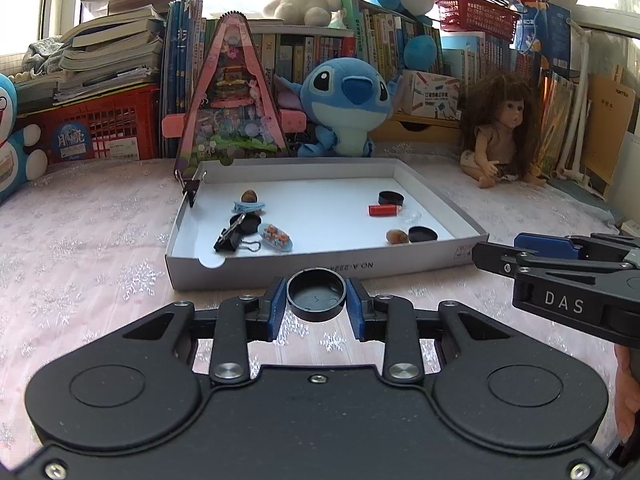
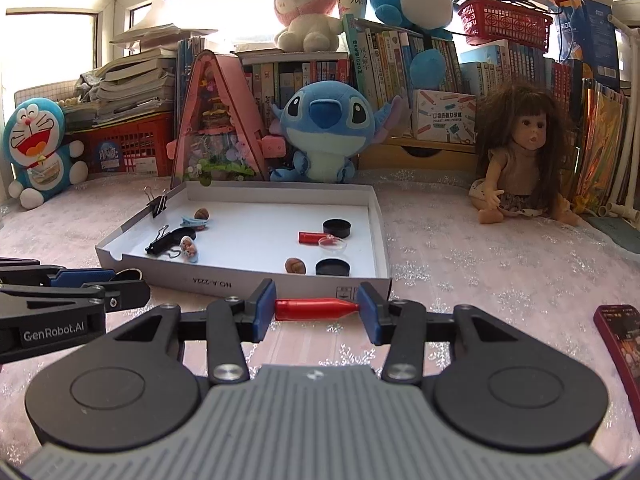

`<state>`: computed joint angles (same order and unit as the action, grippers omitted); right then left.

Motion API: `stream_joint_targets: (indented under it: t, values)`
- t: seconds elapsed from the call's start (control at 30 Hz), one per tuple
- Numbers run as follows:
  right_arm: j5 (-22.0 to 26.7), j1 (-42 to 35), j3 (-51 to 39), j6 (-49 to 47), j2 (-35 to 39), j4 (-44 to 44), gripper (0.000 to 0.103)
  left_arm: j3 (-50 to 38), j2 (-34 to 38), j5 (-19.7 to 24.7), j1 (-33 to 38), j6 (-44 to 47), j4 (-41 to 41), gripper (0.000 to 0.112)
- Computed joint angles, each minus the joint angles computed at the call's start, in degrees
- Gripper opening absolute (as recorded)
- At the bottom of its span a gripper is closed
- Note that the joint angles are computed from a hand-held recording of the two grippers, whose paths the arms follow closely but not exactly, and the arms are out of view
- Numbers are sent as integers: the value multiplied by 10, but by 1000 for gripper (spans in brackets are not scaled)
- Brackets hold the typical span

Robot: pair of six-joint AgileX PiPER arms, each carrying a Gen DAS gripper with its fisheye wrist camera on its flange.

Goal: Organize rigid objects
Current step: 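Carry the black lid and red crayon over the white tray with both grippers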

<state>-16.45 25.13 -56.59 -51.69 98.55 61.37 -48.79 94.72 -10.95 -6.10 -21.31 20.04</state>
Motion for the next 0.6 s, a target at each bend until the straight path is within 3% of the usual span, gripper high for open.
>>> stream_joint_targets:
  t: [0.6]
  values:
    - [6, -18, -36, 0, 21, 0, 50, -65, 33, 17, -10, 97, -117, 30]
